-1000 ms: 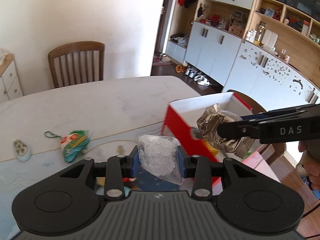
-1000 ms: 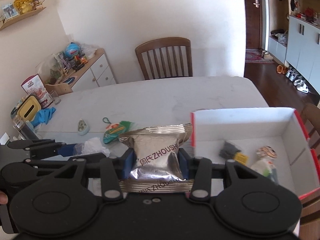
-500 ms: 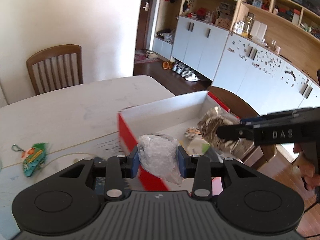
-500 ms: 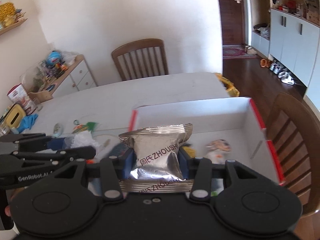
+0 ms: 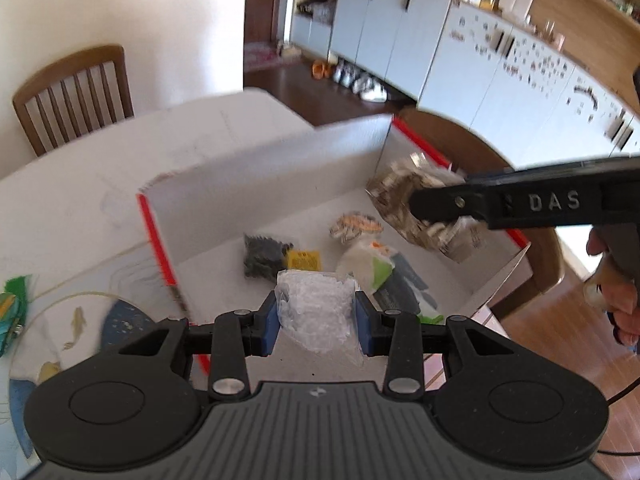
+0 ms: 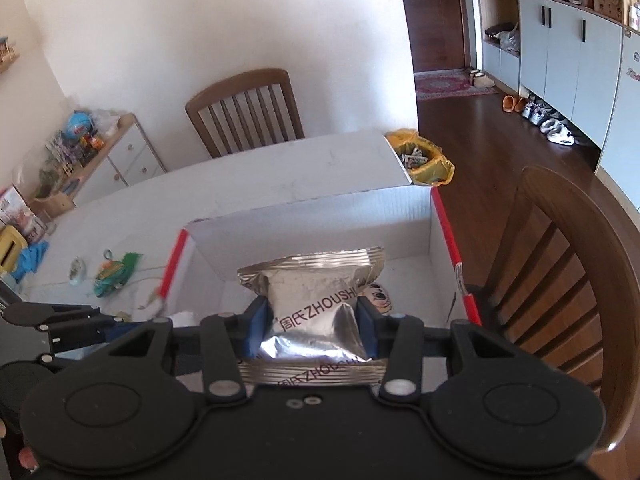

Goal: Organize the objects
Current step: 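Carry pellet bag in left tool into box while right tool carries foil packet, then open left tool to drop pellet bag while right tool releases foil packet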

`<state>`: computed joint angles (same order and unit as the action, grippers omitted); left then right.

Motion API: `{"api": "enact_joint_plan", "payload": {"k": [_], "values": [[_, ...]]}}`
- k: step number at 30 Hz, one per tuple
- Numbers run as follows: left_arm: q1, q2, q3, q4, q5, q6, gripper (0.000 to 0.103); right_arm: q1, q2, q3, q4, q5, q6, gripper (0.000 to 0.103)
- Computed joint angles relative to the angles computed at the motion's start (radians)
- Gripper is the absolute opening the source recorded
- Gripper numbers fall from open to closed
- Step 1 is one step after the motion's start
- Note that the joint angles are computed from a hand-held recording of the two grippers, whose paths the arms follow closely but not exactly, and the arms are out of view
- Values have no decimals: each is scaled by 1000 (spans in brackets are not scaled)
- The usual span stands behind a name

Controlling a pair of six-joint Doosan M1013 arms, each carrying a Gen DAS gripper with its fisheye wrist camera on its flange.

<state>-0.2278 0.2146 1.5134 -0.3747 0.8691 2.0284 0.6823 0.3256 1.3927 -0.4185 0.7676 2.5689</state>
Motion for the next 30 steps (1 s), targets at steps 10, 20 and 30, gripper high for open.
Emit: {"api": "enact_joint_plan", "payload": {"k": [10, 20, 30], "values": [[-52, 56, -33, 162, 34, -89, 37, -44, 73, -53, 103, 35, -148, 45], [-71, 90, -67, 197, 64, -138, 37, -68, 121, -93, 163, 88, -216, 46], [-76, 108, -86, 205, 104, -168, 38, -72, 134, -115, 172, 110, -244, 47]]}}
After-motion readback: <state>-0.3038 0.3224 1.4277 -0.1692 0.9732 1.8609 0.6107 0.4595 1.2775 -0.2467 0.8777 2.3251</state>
